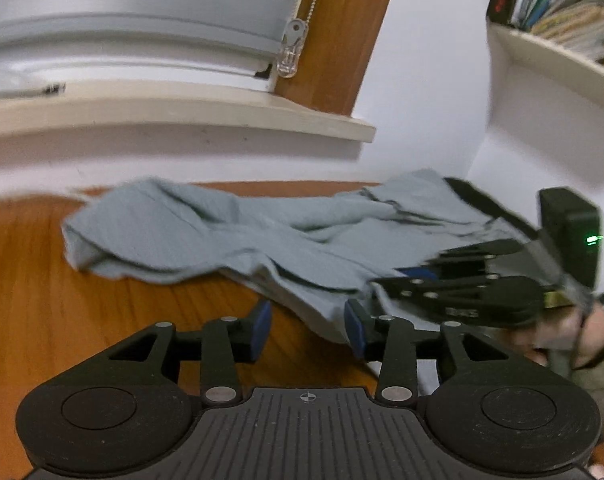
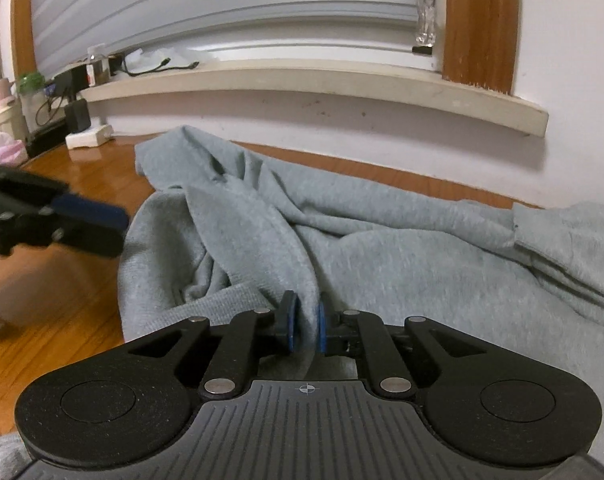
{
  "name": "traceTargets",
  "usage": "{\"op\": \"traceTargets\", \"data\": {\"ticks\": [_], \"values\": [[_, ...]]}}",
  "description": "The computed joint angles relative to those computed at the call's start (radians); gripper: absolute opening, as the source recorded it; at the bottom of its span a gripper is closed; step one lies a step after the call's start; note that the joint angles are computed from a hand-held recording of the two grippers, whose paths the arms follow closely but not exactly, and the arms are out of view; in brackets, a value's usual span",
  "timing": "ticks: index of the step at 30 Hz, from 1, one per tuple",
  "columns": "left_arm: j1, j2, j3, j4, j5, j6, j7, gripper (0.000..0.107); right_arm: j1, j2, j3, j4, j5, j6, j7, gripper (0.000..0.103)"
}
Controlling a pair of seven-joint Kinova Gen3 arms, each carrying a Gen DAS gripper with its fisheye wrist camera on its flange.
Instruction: Fold clothes
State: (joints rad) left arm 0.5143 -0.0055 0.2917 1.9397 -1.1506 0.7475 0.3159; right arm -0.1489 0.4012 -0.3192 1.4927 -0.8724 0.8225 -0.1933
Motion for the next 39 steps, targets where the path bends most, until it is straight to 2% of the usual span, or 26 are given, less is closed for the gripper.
{"op": "traceTargets", "data": {"ticks": [4, 7, 10, 11, 13, 15, 17, 19, 21, 23, 24, 26, 28, 30, 32, 36, 37, 38, 39], "values": [[-0.016, -0.005, -0.009, 0.04, -0.066, -0.11, 0.138, 0.049, 0.004, -0.001, -0.002, 0.006, -0.014, -0.004, -0.004, 0.012], [-0.021, 0.026, -0.016, 0.022, -0.05, -0.136, 0.118, 0.045, 0.015, -0.001, -0.005, 0.003, -0.028, 0.016, 0.002, 0.012], [-0.014, 0.048, -0.037, 0.019, -0.067, -0.168, 0.125, 0.023, 0.038, 0.004, -0.01, -0.005, -0.062, 0.06, 0.028, 0.015], [-0.009, 0.05, -0.042, 0.02, -0.075, -0.171, 0.126, 0.006, 0.047, 0.006, -0.011, -0.008, -0.077, 0.077, 0.038, 0.021], [0.006, 0.04, -0.041, 0.022, -0.073, -0.15, 0.112, 0.002, 0.067, 0.012, -0.012, -0.014, -0.112, 0.118, 0.059, 0.026], [0.021, 0.013, -0.028, 0.021, -0.043, -0.098, 0.078, 0.002, 0.086, 0.017, -0.009, -0.023, -0.15, 0.161, 0.08, 0.033], [0.03, -0.05, 0.0, 0.027, 0.037, -0.029, 0.013, 0.002, 0.101, 0.021, -0.002, -0.027, -0.191, 0.187, 0.093, 0.042], [0.003, -0.112, 0.06, 0.026, 0.119, 0.042, -0.053, 0.002, 0.099, 0.028, 0.011, -0.042, -0.203, 0.208, 0.084, 0.042], [0.036, -0.166, 0.061, 0.024, 0.2, 0.123, -0.107, 0.002, 0.101, 0.036, 0.017, -0.056, -0.214, 0.226, 0.072, 0.044], [0.102, -0.196, 0.015, 0.024, 0.281, 0.175, -0.165, 0.002, 0.082, 0.03, 0.029, -0.048, -0.204, 0.194, 0.08, 0.045], [0.112, -0.198, 0.013, 0.018, 0.322, 0.208, -0.194, 0.005, 0.066, 0.024, 0.033, -0.039, -0.189, 0.165, 0.085, 0.046], [0.077, -0.198, 0.064, 0.011, 0.373, 0.286, -0.208, 0.007, 0.042, 0.013, 0.036, -0.02, -0.16, 0.111, 0.095, 0.046], [-0.002, -0.212, 0.149, 0.021, 0.382, 0.312, -0.18, 0.009, 0.031, 0.0, 0.031, 0.006, -0.149, 0.061, 0.116, 0.046], [-0.044, -0.21, 0.205, 0.02, 0.361, 0.327, -0.156, 0.022, 0.033, -0.007, 0.023, 0.021, -0.151, 0.033, 0.136, 0.047], [-0.06, -0.193, 0.245, 0.009, 0.326, 0.341, -0.137, 0.023, 0.036, -0.023, 0.014, 0.05, -0.164, -0.016, 0.178, 0.048], [-0.038, -0.142, 0.26, -0.018, 0.263, 0.31, -0.122, 0.024, 0.04, -0.048, 0.0, 0.104, -0.203, -0.121, 0.283, 0.054], [-0.027, -0.129, 0.254, -0.02, 0.247, 0.291, -0.112, 0.028, 0.039, -0.046, 0.003, 0.104, -0.202, -0.129, 0.285, 0.054], [-0.015, -0.116, 0.247, -0.022, 0.232, 0.272, -0.101, 0.038, 0.037, -0.041, 0.007, 0.099, -0.194, -0.131, 0.276, 0.054], [-0.003, -0.102, 0.24, -0.023, 0.219, 0.258, -0.087, 0.04, 0.036, -0.035, 0.011, 0.094, -0.186, -0.133, 0.266, 0.054]]}}
